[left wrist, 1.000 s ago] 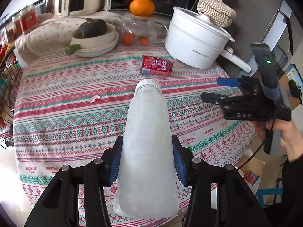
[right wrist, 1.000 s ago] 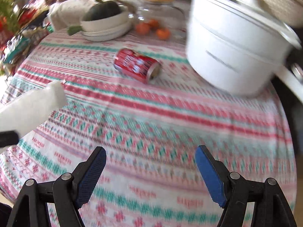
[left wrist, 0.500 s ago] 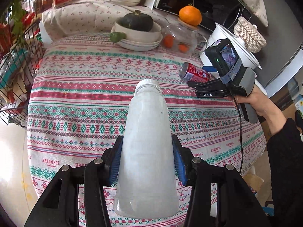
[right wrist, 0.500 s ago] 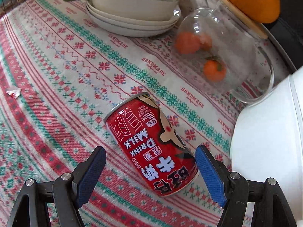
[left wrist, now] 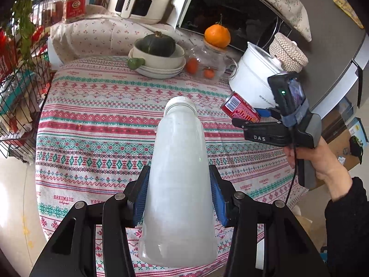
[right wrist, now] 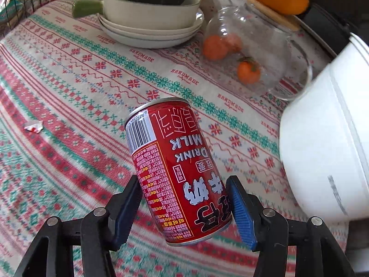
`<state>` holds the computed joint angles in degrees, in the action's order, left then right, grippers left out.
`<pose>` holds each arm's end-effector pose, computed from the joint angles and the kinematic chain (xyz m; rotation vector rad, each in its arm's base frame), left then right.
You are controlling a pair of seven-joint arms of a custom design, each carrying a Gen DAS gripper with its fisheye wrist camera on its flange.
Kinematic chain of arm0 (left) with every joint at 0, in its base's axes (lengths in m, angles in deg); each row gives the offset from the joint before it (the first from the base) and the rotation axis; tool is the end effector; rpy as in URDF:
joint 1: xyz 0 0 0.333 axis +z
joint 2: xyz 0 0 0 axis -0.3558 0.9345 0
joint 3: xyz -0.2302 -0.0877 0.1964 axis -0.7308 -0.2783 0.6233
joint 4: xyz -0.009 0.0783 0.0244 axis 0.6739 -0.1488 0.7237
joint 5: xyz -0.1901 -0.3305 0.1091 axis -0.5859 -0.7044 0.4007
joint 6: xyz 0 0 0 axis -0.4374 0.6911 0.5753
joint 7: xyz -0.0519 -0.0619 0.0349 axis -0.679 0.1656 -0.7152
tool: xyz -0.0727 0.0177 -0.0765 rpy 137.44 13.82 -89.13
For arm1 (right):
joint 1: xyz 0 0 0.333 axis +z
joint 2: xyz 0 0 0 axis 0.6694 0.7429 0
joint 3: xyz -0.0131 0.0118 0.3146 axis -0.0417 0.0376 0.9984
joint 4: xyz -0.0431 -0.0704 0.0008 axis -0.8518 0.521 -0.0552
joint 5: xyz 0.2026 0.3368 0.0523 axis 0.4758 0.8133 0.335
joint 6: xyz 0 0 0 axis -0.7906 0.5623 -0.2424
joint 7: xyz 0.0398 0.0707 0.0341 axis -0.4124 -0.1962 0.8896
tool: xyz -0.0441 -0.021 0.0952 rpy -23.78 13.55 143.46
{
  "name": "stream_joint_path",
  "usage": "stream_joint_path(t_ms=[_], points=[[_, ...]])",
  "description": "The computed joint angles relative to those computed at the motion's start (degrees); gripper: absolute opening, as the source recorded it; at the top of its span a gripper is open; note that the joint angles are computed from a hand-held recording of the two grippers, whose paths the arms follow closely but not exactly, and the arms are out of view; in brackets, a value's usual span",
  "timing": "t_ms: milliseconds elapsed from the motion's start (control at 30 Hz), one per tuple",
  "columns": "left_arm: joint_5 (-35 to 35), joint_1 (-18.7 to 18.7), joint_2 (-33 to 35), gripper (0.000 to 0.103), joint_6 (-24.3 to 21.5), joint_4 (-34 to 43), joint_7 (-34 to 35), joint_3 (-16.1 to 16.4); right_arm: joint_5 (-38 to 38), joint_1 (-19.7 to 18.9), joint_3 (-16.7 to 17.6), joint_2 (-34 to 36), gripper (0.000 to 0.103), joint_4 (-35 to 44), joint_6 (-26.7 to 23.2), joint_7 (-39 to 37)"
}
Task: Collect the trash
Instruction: 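Carry the white bottle and red can to the white bin and release both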
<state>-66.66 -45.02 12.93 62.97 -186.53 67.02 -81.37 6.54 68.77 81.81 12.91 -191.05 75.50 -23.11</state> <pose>0.2950 -0.2435 0.4650 -2.2634 1.4937 -0.8676 0.5330 0.3010 0.3920 -2.6069 0.7573 -0.5570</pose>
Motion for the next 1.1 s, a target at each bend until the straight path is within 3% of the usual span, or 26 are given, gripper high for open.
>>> stream_joint_path(t_ms=[400, 600, 767, 933, 1100], points=[[4.6, -3.01, 3.84, 0.051, 1.16, 8.64, 0.2, -6.38, 12.43, -9.14, 3.31, -33.27, 0.064, -26.38, -1.63, -3.58], [5.65, -6.21, 11.27, 0.051, 2.94, 13.92, 1.31, -8.51, 16.95, -15.23, 2.11, -51.44, 0.064, -37.87, -8.33, -7.45], [7.07, -8.11, 18.49, 0.051, 4.79, 19.08, 2.49, -10.42, 18.36, -23.49, 0.32, -63.84, 0.064, -44.92, -14.49, -10.16], [6.57, -10.77, 26.59, 0.051, 5.7, 24.73, 6.19, -10.92, 22.31, -31.29, -4.36, -67.09, 0.064, -47.1, -19.8, -11.01], [3.57, -13.21, 36.29, 0.051, 7.73, 31.13, 12.78, -11.17, 22.7, -38.77, -4.46, -64.3, 0.064, -45.68, -23.46, -8.68]])
